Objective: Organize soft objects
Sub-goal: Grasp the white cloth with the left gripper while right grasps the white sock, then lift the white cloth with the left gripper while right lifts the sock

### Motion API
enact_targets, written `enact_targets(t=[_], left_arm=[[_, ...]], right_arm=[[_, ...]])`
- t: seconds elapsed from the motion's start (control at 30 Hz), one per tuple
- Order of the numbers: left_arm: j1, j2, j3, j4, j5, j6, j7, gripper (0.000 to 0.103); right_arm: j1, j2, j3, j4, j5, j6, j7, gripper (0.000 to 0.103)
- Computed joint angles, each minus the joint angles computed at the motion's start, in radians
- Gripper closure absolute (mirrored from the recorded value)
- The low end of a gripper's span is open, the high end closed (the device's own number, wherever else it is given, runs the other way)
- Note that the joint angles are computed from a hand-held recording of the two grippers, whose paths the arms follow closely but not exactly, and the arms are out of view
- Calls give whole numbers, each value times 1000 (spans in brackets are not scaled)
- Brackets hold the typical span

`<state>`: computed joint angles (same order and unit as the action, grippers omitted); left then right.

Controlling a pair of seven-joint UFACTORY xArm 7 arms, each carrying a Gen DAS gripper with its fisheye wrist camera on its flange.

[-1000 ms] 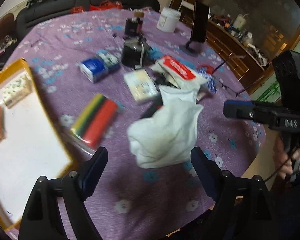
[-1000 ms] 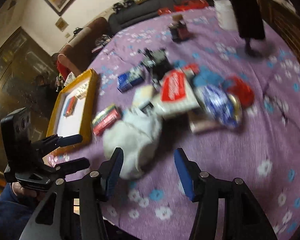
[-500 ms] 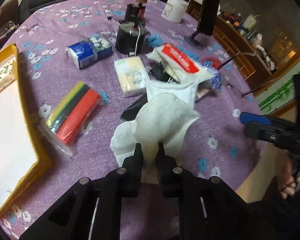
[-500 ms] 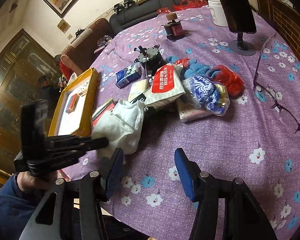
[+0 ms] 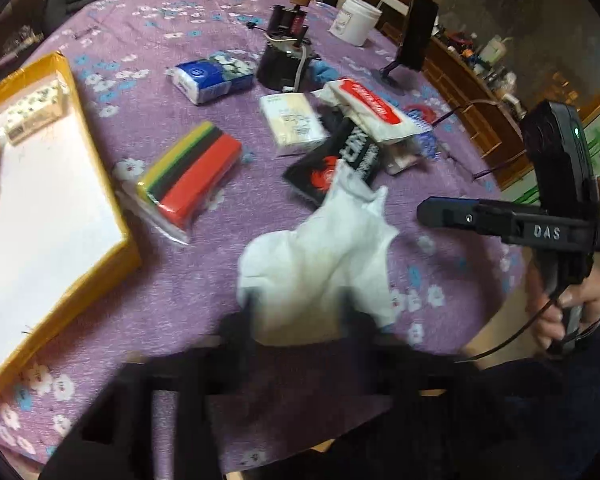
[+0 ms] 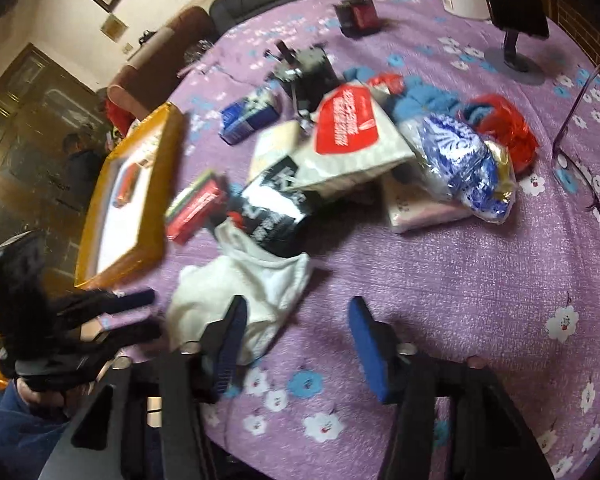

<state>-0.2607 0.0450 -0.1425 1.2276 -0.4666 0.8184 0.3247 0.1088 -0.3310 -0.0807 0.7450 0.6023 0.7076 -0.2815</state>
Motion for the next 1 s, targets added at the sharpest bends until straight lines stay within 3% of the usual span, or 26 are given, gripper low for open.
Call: enact_targets(t=[0.03, 0.17, 0.23, 0.27, 0.33, 0.37, 0.47, 0.53, 0.63, 0.83, 0.93, 1.0], left_arm=[[-1, -5, 0, -9, 10, -19, -4, 22], [3, 27, -2, 12, -47, -6, 40, 22], [-5, 66, -9, 37, -14, 8, 21, 22], [-10, 76, -13, 39, 8, 2, 6, 22], [-11, 77, -19, 30, 10, -18, 7, 43], [-12, 76, -20, 27, 17, -21, -1, 65], [5, 51, -18, 4, -41, -38, 31, 85], [8, 48, -13, 2, -34, -38, 23, 88], [12, 37, -9, -7, -40, -45, 20, 88], [-9, 47, -20, 16, 27, -54, 20, 88], [-27, 55, -28, 27, 74, -55, 16, 88], [-34, 62, -30, 38, 98, -48, 15, 81]], right_arm=[[-2, 13, 0, 7, -4, -4, 2, 51], [14, 96, -20, 53, 102, -8, -81, 55], [8, 149, -5, 88, 118, 15, -92, 77], [1, 167, 6, 97, 120, 24, -82, 98], [-7, 164, 13, 94, 183, 42, -113, 99], [-12, 128, 21, 71, 189, 17, -127, 99], [-17, 31, -1, 28, 201, -15, -130, 99], [-70, -64, 34, -12, 59, -86, -66, 99], [-103, -162, 31, -57, -70, -134, -13, 99], [-89, -183, -71, -89, -138, -24, 21, 98], [-142, -156, -34, -104, -239, 27, 110, 98], [-154, -168, -29, -112, -276, 44, 130, 94]])
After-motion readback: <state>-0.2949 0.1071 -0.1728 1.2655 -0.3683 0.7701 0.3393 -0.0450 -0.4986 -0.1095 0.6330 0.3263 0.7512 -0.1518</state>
